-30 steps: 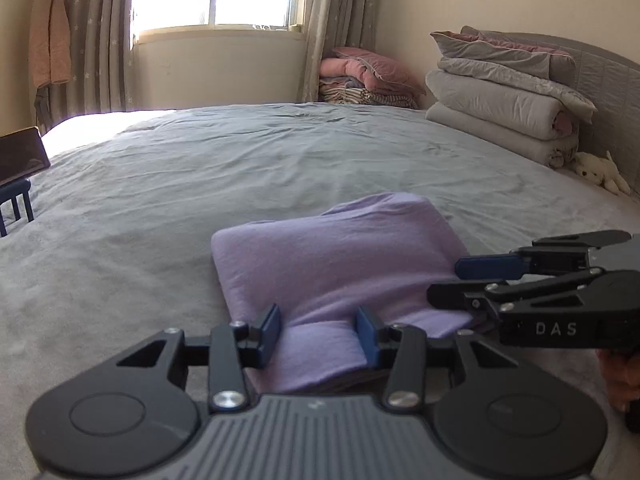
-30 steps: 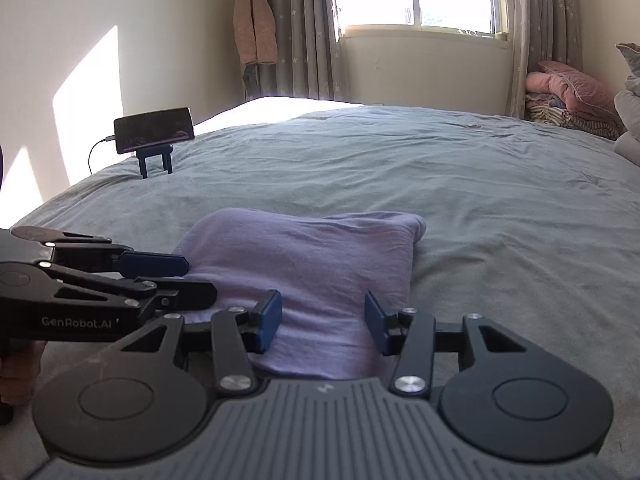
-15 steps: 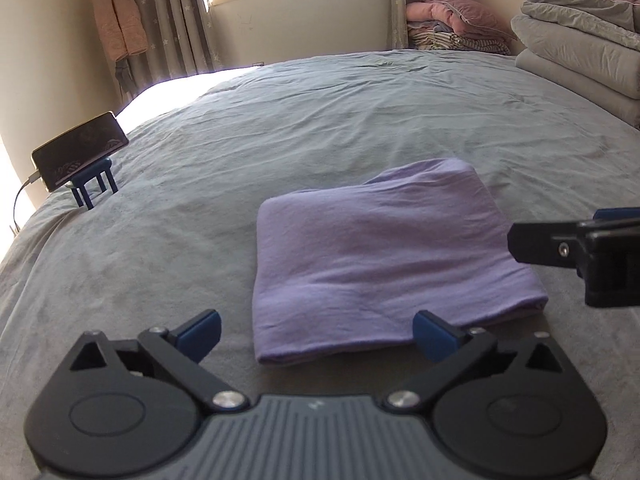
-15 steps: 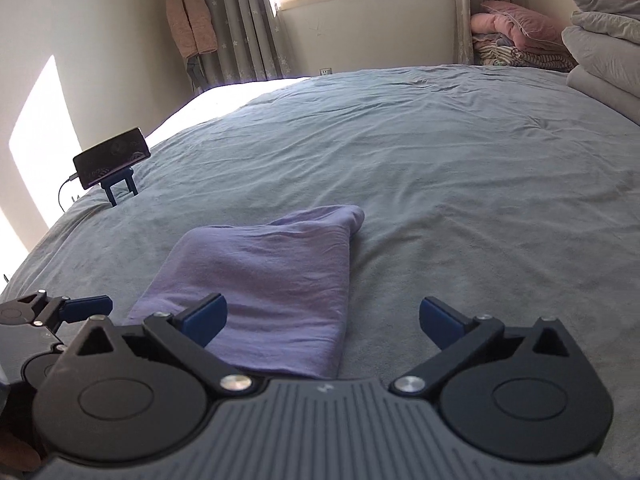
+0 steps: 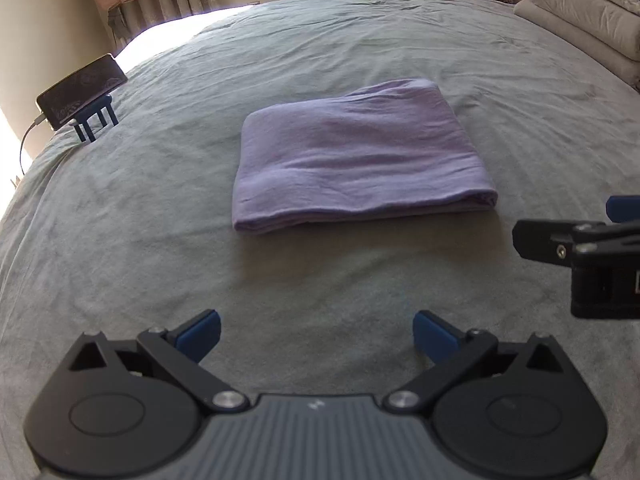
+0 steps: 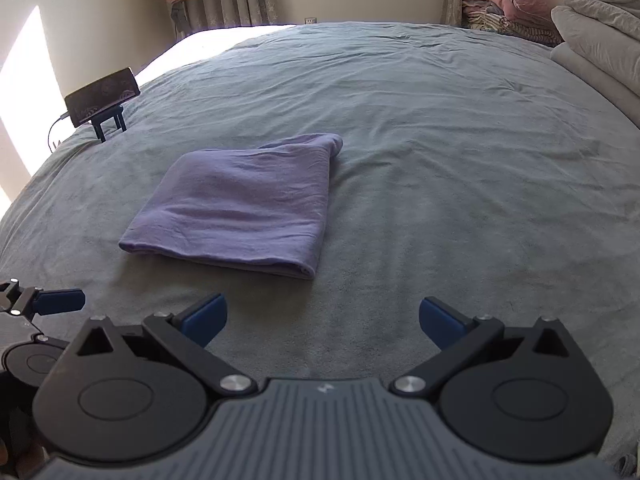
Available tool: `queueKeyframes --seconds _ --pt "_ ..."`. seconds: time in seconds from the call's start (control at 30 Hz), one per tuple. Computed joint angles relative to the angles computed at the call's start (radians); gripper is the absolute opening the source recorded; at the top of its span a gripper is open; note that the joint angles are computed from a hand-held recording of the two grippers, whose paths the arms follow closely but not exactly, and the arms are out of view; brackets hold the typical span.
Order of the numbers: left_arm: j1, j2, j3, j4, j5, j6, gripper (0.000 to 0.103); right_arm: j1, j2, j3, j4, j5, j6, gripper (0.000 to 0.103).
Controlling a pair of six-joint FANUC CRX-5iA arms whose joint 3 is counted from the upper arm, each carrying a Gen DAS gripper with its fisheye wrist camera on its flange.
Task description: Fold clothes
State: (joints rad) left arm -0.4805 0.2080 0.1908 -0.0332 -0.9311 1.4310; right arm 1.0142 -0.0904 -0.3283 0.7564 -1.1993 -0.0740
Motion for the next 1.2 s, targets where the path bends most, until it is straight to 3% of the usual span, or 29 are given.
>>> queueKeyframes --seconds 0.2,0.43,1.2 --pt "-0.001 0.009 0.012 -0.002 -0.03 -0.013 0.103 0.019 0.014 0.04 -0.047 -0.09 0.052 0.103" --pt "-0.014 -0.002 0.009 -0.035 -0.026 -0.005 0.102 0.024 -0.007 0.027 -0.045 -0.051 0.043 0.103" --pt "0.003 -0.016 -0.02 0.039 -0.008 -0.049 0.102 0.022 0.016 0.042 -0.045 -0.053 0.058 0.103"
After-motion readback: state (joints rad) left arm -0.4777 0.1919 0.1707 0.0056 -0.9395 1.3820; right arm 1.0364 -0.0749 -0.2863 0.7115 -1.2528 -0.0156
